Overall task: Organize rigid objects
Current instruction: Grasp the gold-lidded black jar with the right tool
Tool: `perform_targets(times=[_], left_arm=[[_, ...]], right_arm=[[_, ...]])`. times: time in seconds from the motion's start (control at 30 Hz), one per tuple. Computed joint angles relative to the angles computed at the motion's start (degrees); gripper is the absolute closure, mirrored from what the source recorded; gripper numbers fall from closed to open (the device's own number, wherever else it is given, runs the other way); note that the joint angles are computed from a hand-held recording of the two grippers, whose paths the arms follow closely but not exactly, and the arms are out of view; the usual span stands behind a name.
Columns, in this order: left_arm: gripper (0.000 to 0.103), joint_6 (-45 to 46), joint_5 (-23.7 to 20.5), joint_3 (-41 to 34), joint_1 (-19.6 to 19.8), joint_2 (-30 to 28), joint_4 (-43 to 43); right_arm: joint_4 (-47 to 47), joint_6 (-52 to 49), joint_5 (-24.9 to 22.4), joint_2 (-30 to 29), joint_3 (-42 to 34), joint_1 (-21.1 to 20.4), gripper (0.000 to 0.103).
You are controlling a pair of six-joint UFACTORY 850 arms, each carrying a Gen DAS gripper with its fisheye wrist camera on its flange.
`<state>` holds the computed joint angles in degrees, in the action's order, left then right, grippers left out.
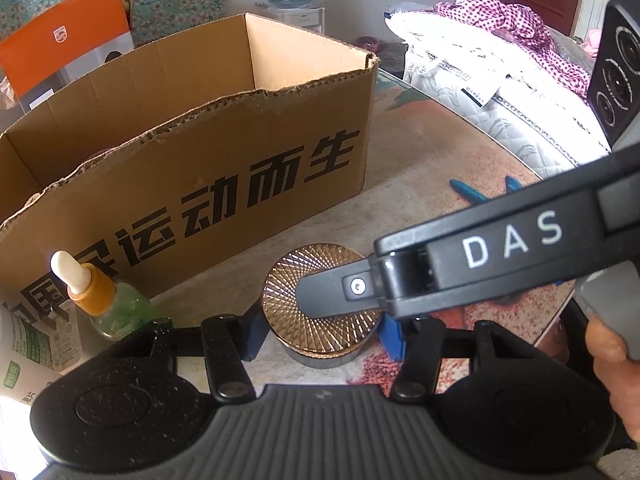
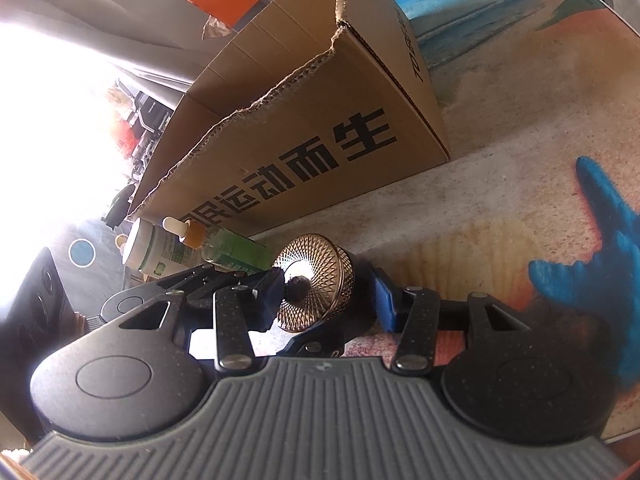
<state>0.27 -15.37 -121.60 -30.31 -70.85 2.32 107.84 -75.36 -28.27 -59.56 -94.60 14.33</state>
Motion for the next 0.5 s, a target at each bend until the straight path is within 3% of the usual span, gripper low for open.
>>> perform_targets(times=[0.5], left_arm=[[0.046, -2.9, 2.1, 3.2, -0.4, 2.1, 2.8]], right_arm=[[3.2, -3.5, 0.3, 1.3, 1.7, 0.2, 0.057]])
